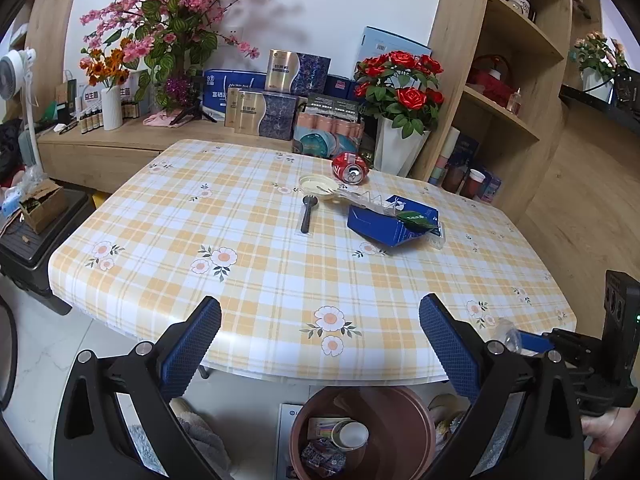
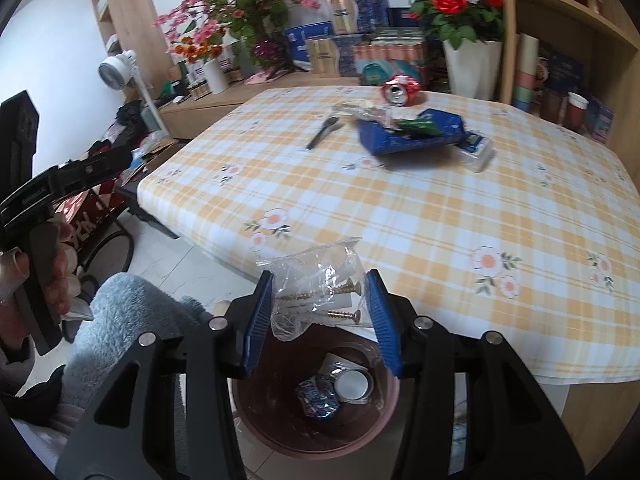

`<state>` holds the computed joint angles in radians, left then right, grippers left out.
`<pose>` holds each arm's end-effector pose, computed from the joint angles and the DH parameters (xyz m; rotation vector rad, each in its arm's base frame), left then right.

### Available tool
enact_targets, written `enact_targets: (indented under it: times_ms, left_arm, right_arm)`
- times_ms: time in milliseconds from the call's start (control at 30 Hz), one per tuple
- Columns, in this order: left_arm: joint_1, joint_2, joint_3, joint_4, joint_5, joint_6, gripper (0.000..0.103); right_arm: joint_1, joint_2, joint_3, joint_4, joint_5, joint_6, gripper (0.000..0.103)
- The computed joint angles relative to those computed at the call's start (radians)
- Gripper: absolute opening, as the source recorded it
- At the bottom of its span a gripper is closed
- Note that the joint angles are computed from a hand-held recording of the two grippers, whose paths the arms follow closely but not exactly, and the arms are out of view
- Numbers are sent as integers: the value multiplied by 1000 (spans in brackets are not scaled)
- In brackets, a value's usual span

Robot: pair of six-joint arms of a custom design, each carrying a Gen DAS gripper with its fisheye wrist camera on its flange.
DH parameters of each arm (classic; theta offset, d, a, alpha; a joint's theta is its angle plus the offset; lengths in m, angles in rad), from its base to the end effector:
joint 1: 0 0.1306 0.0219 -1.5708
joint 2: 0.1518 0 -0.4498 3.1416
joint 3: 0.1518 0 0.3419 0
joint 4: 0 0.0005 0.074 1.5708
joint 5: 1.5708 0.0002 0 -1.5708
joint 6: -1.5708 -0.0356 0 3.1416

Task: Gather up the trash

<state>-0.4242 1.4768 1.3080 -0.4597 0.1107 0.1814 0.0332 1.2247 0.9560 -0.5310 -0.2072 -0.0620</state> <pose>0.4295 -0.1988 0.4577 0.3329 2.2081 -0.4571 0.3400 0.0181 0.4030 -0.0657 2.3668 0.2913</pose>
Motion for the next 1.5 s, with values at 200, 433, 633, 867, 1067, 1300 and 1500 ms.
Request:
enact_targets:
  times_ms: [200, 433, 633, 867, 1067, 1300, 1500]
  left_arm:
    - [7, 2, -4, 3, 5, 7, 97]
    - [0, 6, -22, 23, -61, -4, 97]
    - [4, 19, -21, 27, -51, -9, 97]
    - [4, 46, -6, 21, -33, -25, 97]
    - [8, 78, 26, 17, -14, -19, 97]
    - [33, 153, 108, -12, 36, -11, 97]
    - [58, 239, 216, -32, 46, -5, 93]
  right_arm:
    - [19, -14, -8, 63, 51, -2, 87]
    - [-48, -7, -6, 75, 132, -50, 97]
    - [-90, -3, -21, 82, 166, -54, 97]
    - [-97, 14, -37, 109, 199, -31, 97]
    - [-112, 59, -7, 89, 196, -16, 97]
    - [-123, 155, 106, 96, 165, 24, 97]
    - [-80, 319, 315, 62, 152, 114, 97]
